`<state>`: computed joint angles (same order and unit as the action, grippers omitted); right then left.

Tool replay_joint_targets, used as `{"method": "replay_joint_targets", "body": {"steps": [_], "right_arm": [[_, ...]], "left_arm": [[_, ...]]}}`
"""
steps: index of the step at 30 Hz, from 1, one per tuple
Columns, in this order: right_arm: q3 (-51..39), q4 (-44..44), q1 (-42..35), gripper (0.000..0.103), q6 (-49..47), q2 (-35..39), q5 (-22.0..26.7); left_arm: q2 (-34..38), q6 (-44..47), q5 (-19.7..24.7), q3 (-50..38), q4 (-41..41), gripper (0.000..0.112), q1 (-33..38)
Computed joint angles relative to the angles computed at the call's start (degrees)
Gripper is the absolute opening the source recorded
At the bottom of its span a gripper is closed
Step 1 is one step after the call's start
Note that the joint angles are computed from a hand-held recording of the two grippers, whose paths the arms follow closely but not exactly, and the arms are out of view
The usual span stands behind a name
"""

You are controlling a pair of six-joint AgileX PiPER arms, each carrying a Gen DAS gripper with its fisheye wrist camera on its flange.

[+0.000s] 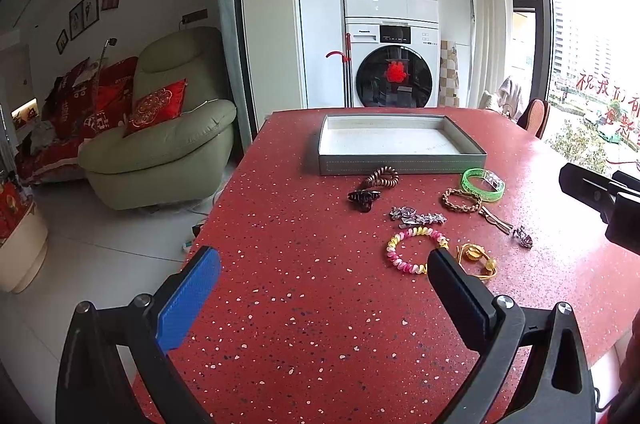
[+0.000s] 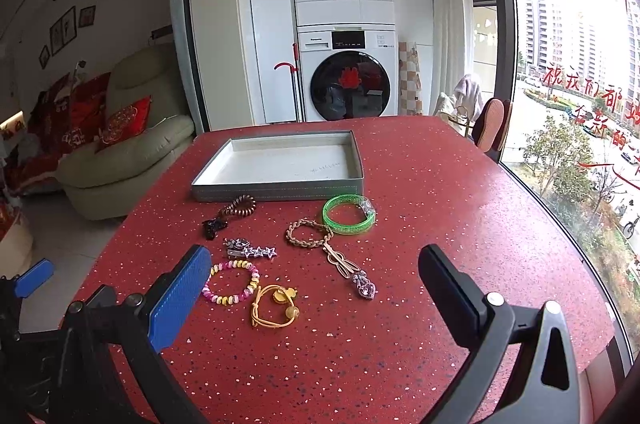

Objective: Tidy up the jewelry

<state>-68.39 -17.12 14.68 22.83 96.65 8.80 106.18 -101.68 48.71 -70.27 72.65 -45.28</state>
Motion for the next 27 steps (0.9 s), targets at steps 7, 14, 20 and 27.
{"method": "replay_joint_targets", "body": {"steps": [7, 14, 20, 27], "right_arm": [[-0.4, 1.0, -0.2, 0.103, -0.2, 0.2, 0.3], [-0.5, -0.3, -0.3, 0.103, 0.8, 0.2, 0.5], [-0.3, -1.0, -0.5, 0.103, 1.7, 0.1, 0.1], [-0.9, 0.4, -0.9, 0.103, 0.5, 0.7, 0.3]], "left_arm": [[0.2, 1.2, 0.4, -0.3, -0.5, 0.103, 0.0], [-0.3, 0.4, 0.3, 0.1, 0.2, 0.103, 0.1], [-0.6, -0.3, 0.3, -0.1, 0.8, 0.103, 0.3], [-0.5, -0.4, -0.5, -0.5, 0.1, 0.103, 1.3]]}}
